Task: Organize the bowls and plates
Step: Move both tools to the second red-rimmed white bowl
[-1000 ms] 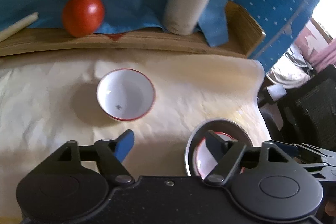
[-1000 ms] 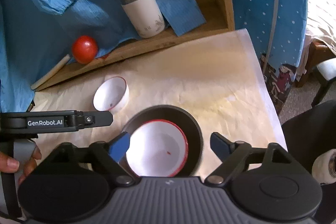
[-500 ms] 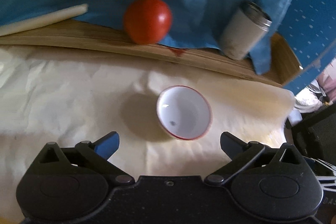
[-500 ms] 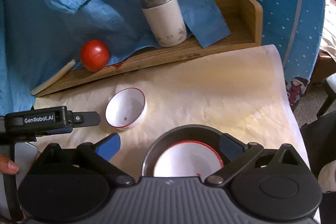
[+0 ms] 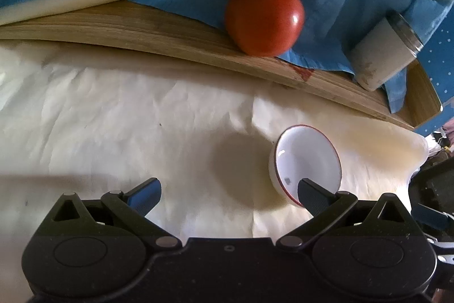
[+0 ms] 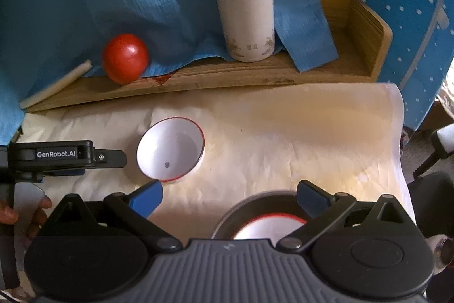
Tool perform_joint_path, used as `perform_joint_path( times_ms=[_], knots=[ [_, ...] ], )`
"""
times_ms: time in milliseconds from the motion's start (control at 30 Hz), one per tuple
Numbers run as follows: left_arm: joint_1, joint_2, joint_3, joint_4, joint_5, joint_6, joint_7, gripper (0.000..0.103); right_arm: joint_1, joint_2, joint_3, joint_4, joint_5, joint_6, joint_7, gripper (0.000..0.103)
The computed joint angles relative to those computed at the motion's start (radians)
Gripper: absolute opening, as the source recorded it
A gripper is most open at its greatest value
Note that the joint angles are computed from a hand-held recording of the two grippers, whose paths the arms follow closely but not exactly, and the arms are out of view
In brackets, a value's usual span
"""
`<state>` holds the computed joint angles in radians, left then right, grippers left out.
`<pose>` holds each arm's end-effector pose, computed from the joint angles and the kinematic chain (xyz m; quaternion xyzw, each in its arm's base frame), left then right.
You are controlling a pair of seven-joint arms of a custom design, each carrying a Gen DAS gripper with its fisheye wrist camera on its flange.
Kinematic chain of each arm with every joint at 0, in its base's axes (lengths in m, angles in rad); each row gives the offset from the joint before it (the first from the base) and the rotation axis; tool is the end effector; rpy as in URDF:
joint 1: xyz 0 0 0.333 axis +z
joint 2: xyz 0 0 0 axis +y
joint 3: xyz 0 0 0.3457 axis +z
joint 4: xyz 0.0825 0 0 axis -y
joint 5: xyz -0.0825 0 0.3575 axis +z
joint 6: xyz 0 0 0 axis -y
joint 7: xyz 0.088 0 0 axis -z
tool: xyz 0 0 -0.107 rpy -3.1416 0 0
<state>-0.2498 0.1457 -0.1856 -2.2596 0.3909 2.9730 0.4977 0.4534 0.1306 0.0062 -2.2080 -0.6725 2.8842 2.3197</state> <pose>0.4987 -0.2575 0.4092 -0.7654 0.5758 -0.2757 0.0814 0.4889 0.2821 0.4212 -0.7716 0.5587 -0.2096 0.2203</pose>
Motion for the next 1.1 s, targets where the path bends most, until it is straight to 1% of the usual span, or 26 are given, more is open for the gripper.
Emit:
perform_joint_path(
  times_ms=[233, 300, 433, 533, 700, 833, 900, 967, 1033, 1100],
  knots=[
    [0.045, 0.042, -0.029, 0.016, -0.093, 0.04, 0.11, 0.102, 0.029, 0.071, -0.017, 0.087, -0.003, -0.067, -0.023, 0.103],
    [0.058, 0.052, -0.042, 0.021, -0.124, 0.046, 0.149, 0.102, 0.028, 0.088, -0.019, 0.1, 0.011, -0.058, -0.052, 0.102],
    [0.089, 0.073, -0.077, 0.03, -0.195, 0.056, 0.231, 0.102, 0.055, 0.123, -0.036, 0.148, 0.023, -0.114, -0.06, 0.102],
    [0.11, 0.088, -0.104, 0.042, -0.241, 0.065, 0.297, 0.102, 0.068, 0.14, -0.043, 0.17, 0.029, -0.139, -0.064, 0.102],
    [0.129, 0.11, -0.129, 0.063, -0.285, 0.071, 0.379, 0.102, 0.081, 0.166, -0.051, 0.197, 0.038, -0.167, -0.069, 0.102],
    [0.121, 0.123, -0.121, 0.08, -0.292, 0.069, 0.41, 0.102, 0.09, 0.188, -0.057, 0.22, 0.048, -0.18, -0.073, 0.102],
    [0.129, 0.126, -0.131, 0.08, -0.302, 0.078, 0.433, 0.101, 0.094, 0.196, -0.059, 0.229, 0.056, -0.186, -0.078, 0.102],
    [0.14, 0.13, -0.144, 0.078, -0.312, 0.087, 0.457, 0.098, 0.099, 0.201, -0.063, 0.233, 0.057, -0.189, -0.078, 0.102],
    [0.168, 0.137, -0.177, 0.078, -0.334, 0.101, 0.497, 0.094, 0.106, 0.205, -0.069, 0.237, 0.052, -0.195, -0.073, 0.102],
    [0.191, 0.143, -0.204, 0.075, -0.347, 0.123, 0.535, 0.087, 0.112, 0.209, -0.073, 0.241, 0.044, -0.201, -0.066, 0.1]
  ],
)
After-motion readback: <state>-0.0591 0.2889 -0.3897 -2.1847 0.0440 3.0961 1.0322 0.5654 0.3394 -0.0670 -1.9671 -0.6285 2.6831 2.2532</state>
